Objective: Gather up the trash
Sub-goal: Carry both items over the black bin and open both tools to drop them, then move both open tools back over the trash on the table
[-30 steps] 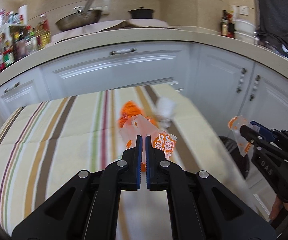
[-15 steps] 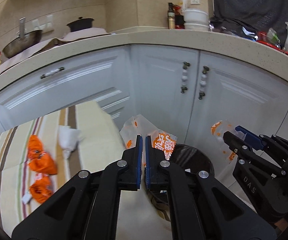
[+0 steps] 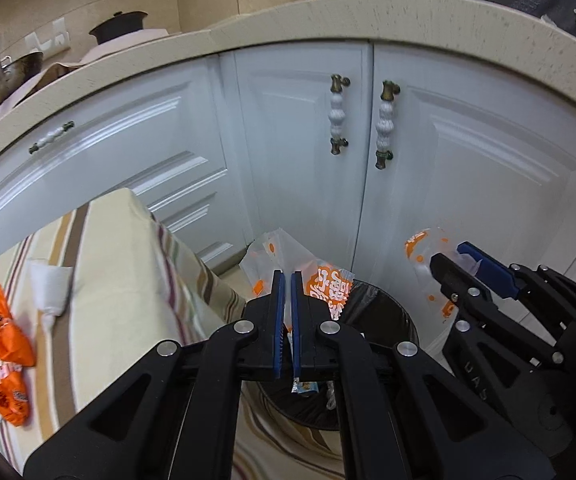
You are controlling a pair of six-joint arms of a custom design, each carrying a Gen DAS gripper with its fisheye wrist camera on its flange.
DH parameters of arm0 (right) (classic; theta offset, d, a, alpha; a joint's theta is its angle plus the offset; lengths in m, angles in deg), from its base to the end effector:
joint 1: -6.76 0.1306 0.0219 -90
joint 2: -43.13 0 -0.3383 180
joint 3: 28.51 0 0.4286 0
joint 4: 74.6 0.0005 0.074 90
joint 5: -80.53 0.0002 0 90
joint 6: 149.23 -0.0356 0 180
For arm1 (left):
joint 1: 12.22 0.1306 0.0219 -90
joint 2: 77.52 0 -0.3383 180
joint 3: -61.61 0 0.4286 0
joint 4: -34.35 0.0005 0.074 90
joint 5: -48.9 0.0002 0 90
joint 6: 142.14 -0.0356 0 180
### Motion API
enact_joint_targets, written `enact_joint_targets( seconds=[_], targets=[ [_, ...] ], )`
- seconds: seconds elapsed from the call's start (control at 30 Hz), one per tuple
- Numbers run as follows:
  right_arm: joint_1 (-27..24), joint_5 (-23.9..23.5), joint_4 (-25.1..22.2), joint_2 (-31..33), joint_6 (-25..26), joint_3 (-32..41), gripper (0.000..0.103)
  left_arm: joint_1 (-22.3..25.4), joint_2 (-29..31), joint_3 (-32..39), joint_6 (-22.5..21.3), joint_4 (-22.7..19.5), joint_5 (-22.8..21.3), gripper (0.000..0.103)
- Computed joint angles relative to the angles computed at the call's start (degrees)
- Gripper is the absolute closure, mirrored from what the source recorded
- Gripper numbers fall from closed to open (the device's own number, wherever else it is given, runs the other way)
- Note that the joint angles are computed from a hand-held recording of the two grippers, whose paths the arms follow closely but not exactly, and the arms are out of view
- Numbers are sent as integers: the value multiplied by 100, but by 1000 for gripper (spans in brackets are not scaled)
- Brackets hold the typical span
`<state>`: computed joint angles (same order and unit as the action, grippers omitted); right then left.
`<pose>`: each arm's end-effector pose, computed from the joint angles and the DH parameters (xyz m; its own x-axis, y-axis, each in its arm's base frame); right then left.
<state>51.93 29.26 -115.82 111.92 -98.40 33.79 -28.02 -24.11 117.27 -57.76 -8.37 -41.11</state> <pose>0.2937 0.2632 0.3221 -0.5663 0.1292 -0.8140 0.1306 0.9892 0.0662 0.3191 -0.0908 0.3478 -0.5949 0.2701 -0.7571 0.3320 0.9403 0.0746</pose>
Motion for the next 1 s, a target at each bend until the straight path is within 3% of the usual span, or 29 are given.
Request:
enact_joint_targets(
  seconds=[0.13, 0.27, 0.33, 0.6, 0.7, 1.0],
  targets=[
    [-228, -281, 320, 73, 173, -108, 80, -110, 410, 120, 42, 101, -93, 97],
    [-409, -441, 484, 145, 124, -166, 61, -158, 765, 210, 97, 89, -196, 86],
    [-440, -449, 492, 123, 78, -197, 61, -143, 782, 200, 149, 104, -205, 76],
    [-313, -366, 227, 34, -174, -162, 57, 53, 418, 152, 128, 19, -110, 61],
    [-178, -267, 153, 19, -248, -69, 55, 258, 159, 117, 49, -100, -6, 53],
    [416, -95, 18, 334, -331, 463, 52, 1537, -732, -29, -561, -679, 552, 51]
  ],
)
